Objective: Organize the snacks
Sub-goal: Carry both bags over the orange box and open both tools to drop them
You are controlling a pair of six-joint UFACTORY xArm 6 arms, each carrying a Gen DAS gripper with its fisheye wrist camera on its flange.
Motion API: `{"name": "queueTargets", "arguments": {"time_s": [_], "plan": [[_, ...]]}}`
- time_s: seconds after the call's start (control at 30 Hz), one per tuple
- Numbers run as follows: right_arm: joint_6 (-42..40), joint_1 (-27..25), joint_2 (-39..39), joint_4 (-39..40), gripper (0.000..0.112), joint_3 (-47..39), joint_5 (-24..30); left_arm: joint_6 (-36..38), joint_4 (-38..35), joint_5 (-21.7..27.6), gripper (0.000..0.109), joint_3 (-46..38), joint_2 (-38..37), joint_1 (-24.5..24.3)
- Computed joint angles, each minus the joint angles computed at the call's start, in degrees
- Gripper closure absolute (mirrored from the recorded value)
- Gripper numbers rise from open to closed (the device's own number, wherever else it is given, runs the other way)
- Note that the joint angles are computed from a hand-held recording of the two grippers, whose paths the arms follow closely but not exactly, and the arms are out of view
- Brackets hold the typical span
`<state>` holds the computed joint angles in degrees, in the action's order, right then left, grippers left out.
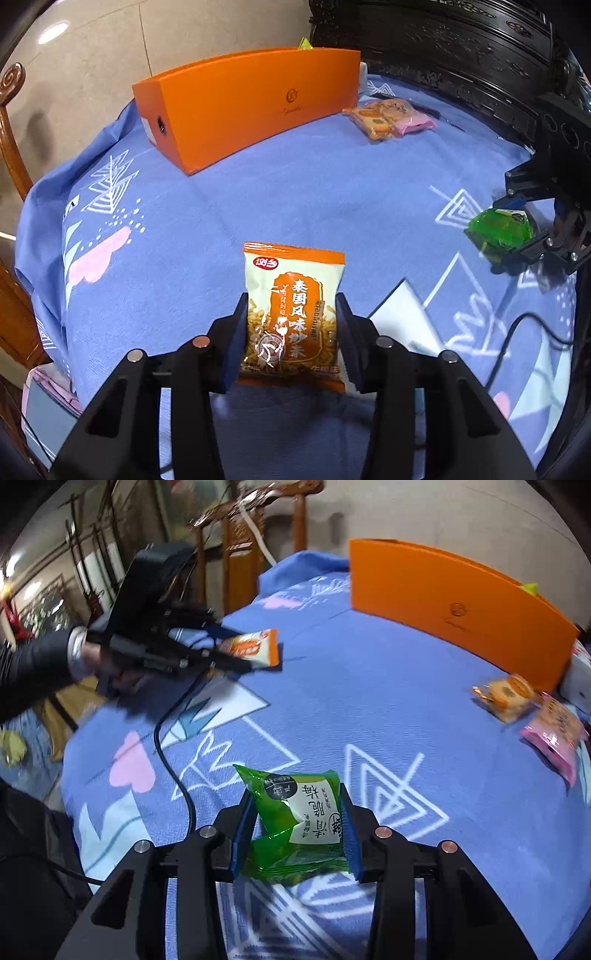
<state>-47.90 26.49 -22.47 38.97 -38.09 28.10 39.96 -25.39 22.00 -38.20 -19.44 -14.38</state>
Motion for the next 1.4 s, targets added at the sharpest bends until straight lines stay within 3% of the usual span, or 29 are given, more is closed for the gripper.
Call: {"name": "queueTargets", "arguments": {"time_s": [0.27,0.47,0.7,0.9,1.07,1.3,1.37,1.4], "plan": [[1.0,-3.0,-3.0,3.8,0.07,1.7,-3.3,-10.1,4.1,-0.3,0.065,-4.3,-0.6,-5.8],[1.8,-5.5,-3.5,5.6,0.07,1.0,-5.2,-24.4,11.5,-2.3,0.065,-9.9,3.2,-8.7],[2.8,-7.1,1.2,9.0,0.07,-5.3,-9.7,-42.8,23.7,-3.9,0.065,-18.3,9.8,-9.6],[1.6,-7.9,11.6,11.8,0.07,-19.8,-13.5,-55.8,31.0,-1.7,0.065,-31.7,18.2,-7.2],[1.8,-9.9,23.6,16.0,0.07,-36.3,-11.7,-64.2,36.5,2.8,0.066,-47.5,28.9,-4.4],[18.7,-11.3,43.2,-0.4,0.069,-59.2,-9.5,-68.7,40.3,12.3,0.065,-70.5,45.7,-2.1],[24.7,-11.8,48.8,-6.5,0.068,-65.9,-8.0,-69.6,41.6,15.6,0.063,-77.2,50.6,-1.8],[27.0,-11.8,50.2,-8.9,0.066,-67.3,-7.9,-70.6,42.8,17.1,0.054,-79.9,52.5,-1.7]]}}
